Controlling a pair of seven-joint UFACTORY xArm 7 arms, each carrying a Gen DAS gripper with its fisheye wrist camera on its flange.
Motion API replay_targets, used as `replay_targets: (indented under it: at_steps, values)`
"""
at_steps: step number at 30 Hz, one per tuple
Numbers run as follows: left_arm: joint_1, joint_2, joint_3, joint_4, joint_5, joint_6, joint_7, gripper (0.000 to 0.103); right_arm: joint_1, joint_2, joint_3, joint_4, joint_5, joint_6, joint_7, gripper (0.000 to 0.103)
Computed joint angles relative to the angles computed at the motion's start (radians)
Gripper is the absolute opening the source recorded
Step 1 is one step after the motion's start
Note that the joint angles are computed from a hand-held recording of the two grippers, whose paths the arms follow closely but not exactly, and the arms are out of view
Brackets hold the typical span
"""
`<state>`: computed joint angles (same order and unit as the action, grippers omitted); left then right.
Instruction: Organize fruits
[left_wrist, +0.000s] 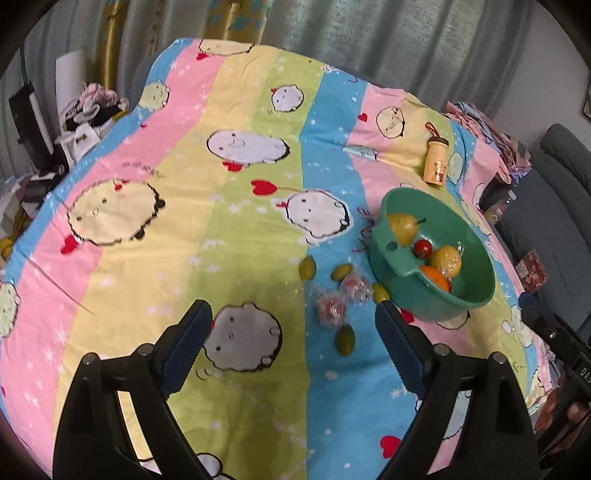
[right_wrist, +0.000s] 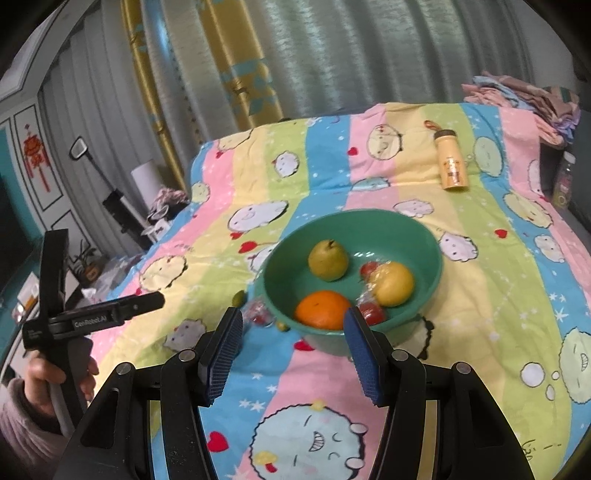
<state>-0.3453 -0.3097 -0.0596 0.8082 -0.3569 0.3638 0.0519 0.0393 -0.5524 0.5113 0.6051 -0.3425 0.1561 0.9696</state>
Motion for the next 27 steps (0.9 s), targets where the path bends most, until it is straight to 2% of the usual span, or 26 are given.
replay_targets:
  at_steps: [5, 9, 16, 19, 23, 27]
  values:
    - [-0.021, 0.011, 0.005, -0.017, -0.016, -0.015, 0.042, 0.089, 0.034, 0.075, -0.001, 0.02, 0.003, -0.017, -0.016, 0.058]
    - [-0.054, 0.043, 0.013, -0.009, -0.049, -0.021, 0.12, 0.089, 0.035, 0.14, 0.009, 0.036, -0.004, -0.05, 0.004, 0.058]
    - [-0.055, 0.135, -0.009, 0.055, -0.11, -0.014, 0.187, 0.086, 0.006, 0.192, 0.033, 0.056, -0.058, -0.055, 0.054, 0.058]
    - [-0.045, 0.195, -0.03, 0.098, -0.124, -0.01, 0.203, 0.077, 0.002, 0.202, 0.026, 0.054, -0.073, -0.058, 0.078, 0.058]
    - [-0.015, 0.264, -0.068, 0.142, -0.059, -0.009, 0.167, 0.064, -0.001, 0.223, 0.02, 0.057, -0.093, -0.069, 0.096, 0.058]
    - [0.005, 0.299, -0.081, 0.167, -0.089, 0.004, 0.19, 0.048, 0.0, 0.254, 0.013, 0.067, -0.115, -0.083, 0.104, 0.058]
